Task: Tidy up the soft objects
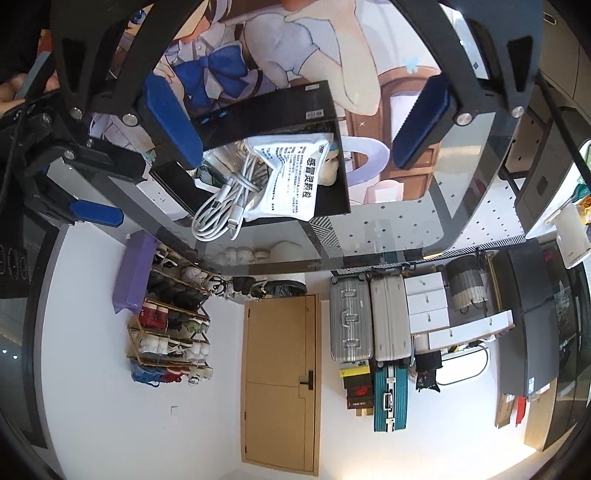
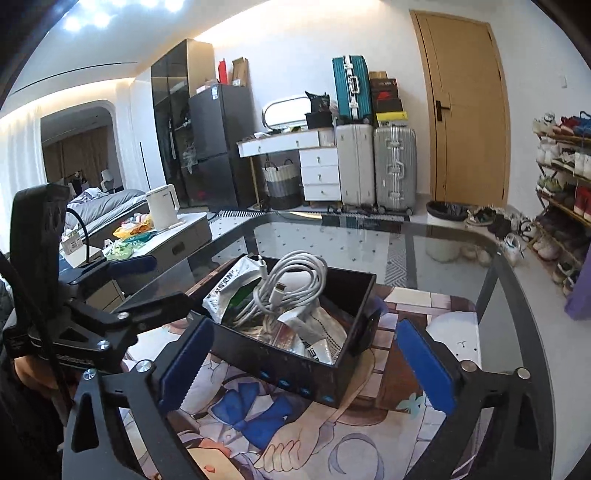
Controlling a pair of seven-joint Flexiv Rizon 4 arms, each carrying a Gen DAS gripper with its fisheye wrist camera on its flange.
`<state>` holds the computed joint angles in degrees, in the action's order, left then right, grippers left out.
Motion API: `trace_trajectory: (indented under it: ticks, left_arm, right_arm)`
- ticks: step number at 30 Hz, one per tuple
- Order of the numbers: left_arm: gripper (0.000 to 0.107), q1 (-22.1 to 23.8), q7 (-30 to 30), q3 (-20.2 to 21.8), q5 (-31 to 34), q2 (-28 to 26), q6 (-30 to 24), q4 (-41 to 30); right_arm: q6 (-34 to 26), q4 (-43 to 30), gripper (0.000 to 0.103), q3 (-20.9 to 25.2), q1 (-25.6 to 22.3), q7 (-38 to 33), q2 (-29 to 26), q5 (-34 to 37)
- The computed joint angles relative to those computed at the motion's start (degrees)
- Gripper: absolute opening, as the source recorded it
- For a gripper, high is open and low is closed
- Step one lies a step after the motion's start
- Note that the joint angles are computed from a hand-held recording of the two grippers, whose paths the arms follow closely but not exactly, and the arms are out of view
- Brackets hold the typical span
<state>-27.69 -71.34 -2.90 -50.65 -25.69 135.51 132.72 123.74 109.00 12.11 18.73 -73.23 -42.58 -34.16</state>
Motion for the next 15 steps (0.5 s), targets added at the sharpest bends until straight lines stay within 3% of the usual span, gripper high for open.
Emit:
trace_trajectory:
  ticks: [15]
  left_arm:
    - [0.103,-1.1,-4.4,-1.0,-2.7,-2.1,8.9,3.4]
  right_arm:
    - [8.8,2.8,0.102,-2.2,2.6,-4.0,-0.5,3.9]
